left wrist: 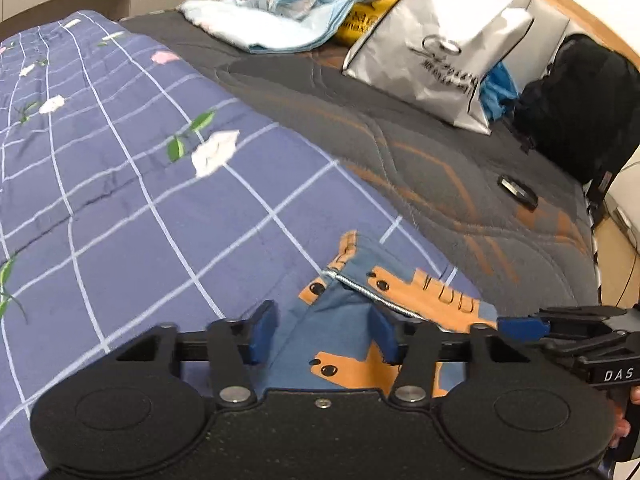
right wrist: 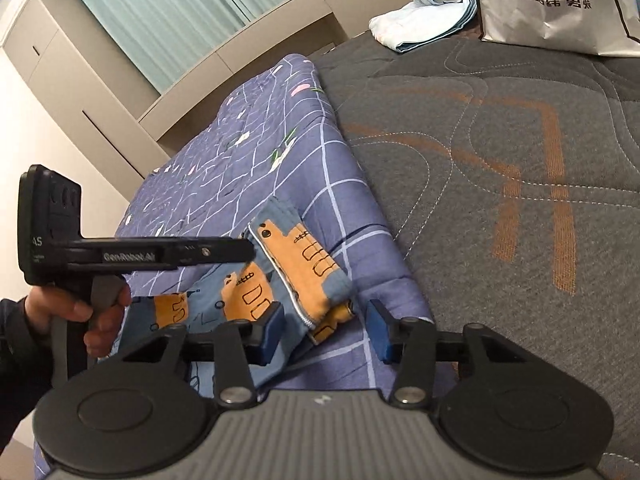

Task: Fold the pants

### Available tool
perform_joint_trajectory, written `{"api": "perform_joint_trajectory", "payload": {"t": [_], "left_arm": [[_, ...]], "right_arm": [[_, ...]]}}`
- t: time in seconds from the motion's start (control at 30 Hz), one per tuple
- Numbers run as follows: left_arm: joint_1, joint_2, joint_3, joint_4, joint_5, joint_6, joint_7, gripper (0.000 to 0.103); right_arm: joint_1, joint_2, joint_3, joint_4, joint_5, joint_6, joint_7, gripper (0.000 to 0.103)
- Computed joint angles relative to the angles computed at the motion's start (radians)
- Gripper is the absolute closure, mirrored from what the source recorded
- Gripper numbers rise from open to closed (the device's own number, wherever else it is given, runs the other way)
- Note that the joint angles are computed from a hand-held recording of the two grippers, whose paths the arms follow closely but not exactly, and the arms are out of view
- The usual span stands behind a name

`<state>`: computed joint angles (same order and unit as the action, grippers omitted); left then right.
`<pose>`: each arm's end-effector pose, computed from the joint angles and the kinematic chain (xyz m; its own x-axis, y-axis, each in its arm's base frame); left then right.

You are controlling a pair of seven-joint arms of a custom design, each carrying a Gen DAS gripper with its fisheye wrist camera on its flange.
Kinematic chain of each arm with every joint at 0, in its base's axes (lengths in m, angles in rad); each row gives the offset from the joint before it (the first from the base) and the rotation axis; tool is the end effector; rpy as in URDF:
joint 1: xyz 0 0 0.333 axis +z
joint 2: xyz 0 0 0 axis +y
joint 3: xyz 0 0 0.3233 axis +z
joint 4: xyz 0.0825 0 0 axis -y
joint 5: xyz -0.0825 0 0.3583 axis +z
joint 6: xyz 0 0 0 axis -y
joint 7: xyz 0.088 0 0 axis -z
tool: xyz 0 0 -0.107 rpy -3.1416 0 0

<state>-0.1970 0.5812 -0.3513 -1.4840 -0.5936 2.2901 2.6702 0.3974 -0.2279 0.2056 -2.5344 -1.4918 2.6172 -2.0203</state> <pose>0.6259 -0.3370 0.4007 -0.9391 -0.2601 0.2247 -0.3438 0.7122 -0.6120 0.3421 0.2636 0.3938 -0.4651 -0.7140 -0.5234 -0.3733 0.6943 -0.6154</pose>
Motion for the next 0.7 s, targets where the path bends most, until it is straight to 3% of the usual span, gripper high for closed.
{"api": "perform_joint_trajectory", "payload": {"t": [0.07,0.13,0.23,0.4,0.6,0.7], "left_arm": [[-0.03,-0.01,0.023,-0.019,0.035,0.05,-0.044,0.081],[-0.025,-0.015,0.016,-0.026,0.028,0.062,-0.061,0.095],[0.0,-0.047,-0.014,-0.072,-0.012,0.102,-0.01,0.096],[0.041,-0.105,-0.067,-0.144,-0.155,0.151,0.152,0.098],[-0.007,-0.106,-0.048,-0.187,-0.171,0.216,0.205,0.096],[0.0,-0.1,-0.048,-0.196,-0.186,0.213,0.196,0.079]], "right_arm": [[0.001,0.006,0.0,0.002,0.007,-0.004,0.009,0.068],[0.006,0.012,0.007,0.007,0.025,-0.024,-0.001,0.08],[0.021,0.01,0.028,0.017,0.045,-0.085,-0.023,0.084],[0.068,-0.015,0.08,0.035,0.134,-0.28,-0.124,0.087],[0.079,0.009,0.055,0.053,0.218,-0.274,-0.232,0.089],[0.074,0.021,0.045,0.054,0.246,-0.248,-0.255,0.085]]}}
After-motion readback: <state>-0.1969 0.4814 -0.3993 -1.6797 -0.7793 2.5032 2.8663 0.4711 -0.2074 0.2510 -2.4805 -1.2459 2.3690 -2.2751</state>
